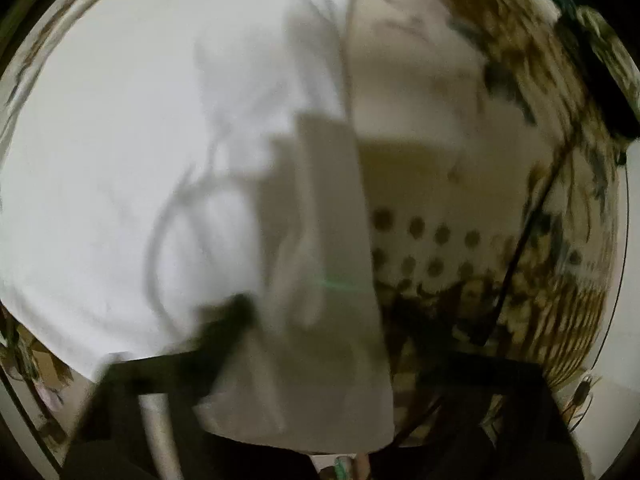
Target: Fold small clothes
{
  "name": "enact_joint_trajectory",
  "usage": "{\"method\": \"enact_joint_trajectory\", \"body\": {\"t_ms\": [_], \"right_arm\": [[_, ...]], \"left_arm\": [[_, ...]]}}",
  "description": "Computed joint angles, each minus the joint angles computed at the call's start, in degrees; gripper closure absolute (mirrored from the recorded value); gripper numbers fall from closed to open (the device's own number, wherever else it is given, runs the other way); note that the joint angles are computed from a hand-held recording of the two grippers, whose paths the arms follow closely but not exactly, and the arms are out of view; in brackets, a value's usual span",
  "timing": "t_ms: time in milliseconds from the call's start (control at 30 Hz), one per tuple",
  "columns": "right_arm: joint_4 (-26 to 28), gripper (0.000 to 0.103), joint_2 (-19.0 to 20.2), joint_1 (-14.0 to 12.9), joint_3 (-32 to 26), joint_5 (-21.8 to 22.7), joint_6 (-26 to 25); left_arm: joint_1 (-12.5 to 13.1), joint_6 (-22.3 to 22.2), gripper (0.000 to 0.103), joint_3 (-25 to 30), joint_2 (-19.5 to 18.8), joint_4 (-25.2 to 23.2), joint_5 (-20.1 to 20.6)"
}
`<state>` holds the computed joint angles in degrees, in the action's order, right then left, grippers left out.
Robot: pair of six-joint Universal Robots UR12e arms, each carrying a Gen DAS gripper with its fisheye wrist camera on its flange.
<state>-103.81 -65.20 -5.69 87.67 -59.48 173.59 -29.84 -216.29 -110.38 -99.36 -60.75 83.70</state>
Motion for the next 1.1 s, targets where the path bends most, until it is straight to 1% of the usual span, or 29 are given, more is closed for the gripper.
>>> {"method": "enact_joint_trajectory", "body": {"t_ms": [33, 67, 100, 133, 167, 200, 233, 267, 367, 433, 467, 533, 567, 600, 633, 700, 733, 800, 833, 867, 900, 933, 967, 1033, 1100], "right_arm": [[0.8, 0.035, 1.4, 0.3, -1.0, 1.7, 0.7], [0.9, 0.035, 2.2, 0.6, -1.4, 2.3, 1.8], [0.6, 0.035, 2.8, 1.0, -1.7, 2.0, 3.4], [-0.6, 0.035, 2.9, 1.4, -1.5, 1.8, 5.2], [-2.0, 0.044, 2.8, 1.6, -1.1, 1.8, 6.0], [-2.7, 0.059, 2.6, 2.1, -1.2, 0.9, 6.2], [-2.1, 0.094, 2.7, 2.3, -1.7, 0.8, 5.9], [-2.0, 0.098, 2.5, 2.5, -1.9, 0.4, 5.7], [-2.2, 0.098, 1.4, 3.6, -2.8, -1.8, 5.4], [-1.5, 0.098, 0.9, 4.3, -4.0, -3.2, 4.7], [-1.1, 0.099, 0.7, 4.9, -4.8, -3.7, 4.1], [-0.7, 0.099, 0.2, 5.8, -6.1, -4.4, 3.2], [-0.4, 0.099, 0.0, 6.1, -6.7, -4.4, 2.6], [-0.3, 0.099, 0.1, 6.6, -7.7, -4.4, 2.7], [-0.3, 0.099, 0.2, 7.4, -8.7, -4.4, 2.8], [-0.9, 0.099, 0.8, 9.2, -10.7, -5.1, 3.6], [-1.2, 0.099, 1.3, 10.6, -11.9, -5.8, 4.2], [-1.5, 0.099, 2.6, 12.7, -14.2, -6.8, 5.6], [-1.7, 0.099, 3.7, 14.3, -15.8, -7.8, 6.5], [-1.9, 0.099, 4.5, 15.6, -16.9, -8.6, 7.1], [-2.0, 0.099, 5.5, 16.9, -18.3, -9.6, 7.6], [-2.2, 0.099, 6.9, 18.7, -20.0, -11.3, 8.2], [-2.4, 0.099, 8.0, 20.0, -21.4, -12.7, 8.8], [-1.8, 0.099, 10.9, 22.8, -25.0, -15.8, 10.3], [-1.5, 0.099, 13.3, 24.9, -27.8, -18.9, 11.4]], "left_arm": [[-0.1, 0.4, 0.062, 0.1, -0.2, 0.0, 0.2], [-0.1, 0.1, 0.080, -0.2, -0.1, 0.9, 0.4], [0.2, -0.5, 0.098, -0.8, 0.5, 2.1, 0.6], [0.9, -1.3, 0.098, -2.1, 1.6, 4.4, -0.1], [1.8, -1.6, 0.100, -4.0, 3.0, 6.7, -1.2], [2.6, -2.6, 0.100, -5.4, 4.4, 9.0, -1.9], [3.2, -3.4, 0.101, -6.8, 5.9, 10.9, -2.0], [3.9, -4.1, 0.101, -7.7, 6.9, 12.0, -2.6], [6.3, -7.3, 0.101, -10.5, 10.9, 14.9, -4.3], [8.4, -9.6, 0.101, -12.0, 13.7, 15.8, -5.4], [9.8, -10.0, 0.101, -12.8, 15.0, 16.2, -6.2], [12.2, -12.0, 0.101, -14.6, 18.1, 17.6, -6.6], [12.8, -12.9, 0.101, -15.2, 18.9, 18.6, -6.5], [14.2, -13.5, 0.101, -16.2, 20.5, 19.0, -6.3], [15.9, -13.9, 0.101, -17.2, 22.3, 19.3, -6.3], [17.6, -15.9, 0.101, -19.0, 23.8, 21.6, -6.2], [19.2, -16.2, 0.101, -20.1, 24.9, 22.4, -6.5], [23.3, -16.0, 0.101, -22.6, 27.0, 23.6, -8.2], [25.8, -15.7, 0.101, -24.1, 28.0, 24.7, -9.9], [27.6, -15.2, 0.101, -25.0, 29.0, 24.6, -11.0], [29.7, -14.4, 0.101, -25.9, 29.7, 24.6, -12.0], [32.3, -12.8, 0.101, -27.1, 30.3, 24.8, -13.5], [33.7, -11.9, 0.101, -27.5, 30.5, 24.5, -13.8], [37.6, -9.3, 0.101, -28.7, 31.1, 23.9, -16.2], [40.6, -7.1, 0.101, -29.7, 31.0, 23.6, -18.1]]}}
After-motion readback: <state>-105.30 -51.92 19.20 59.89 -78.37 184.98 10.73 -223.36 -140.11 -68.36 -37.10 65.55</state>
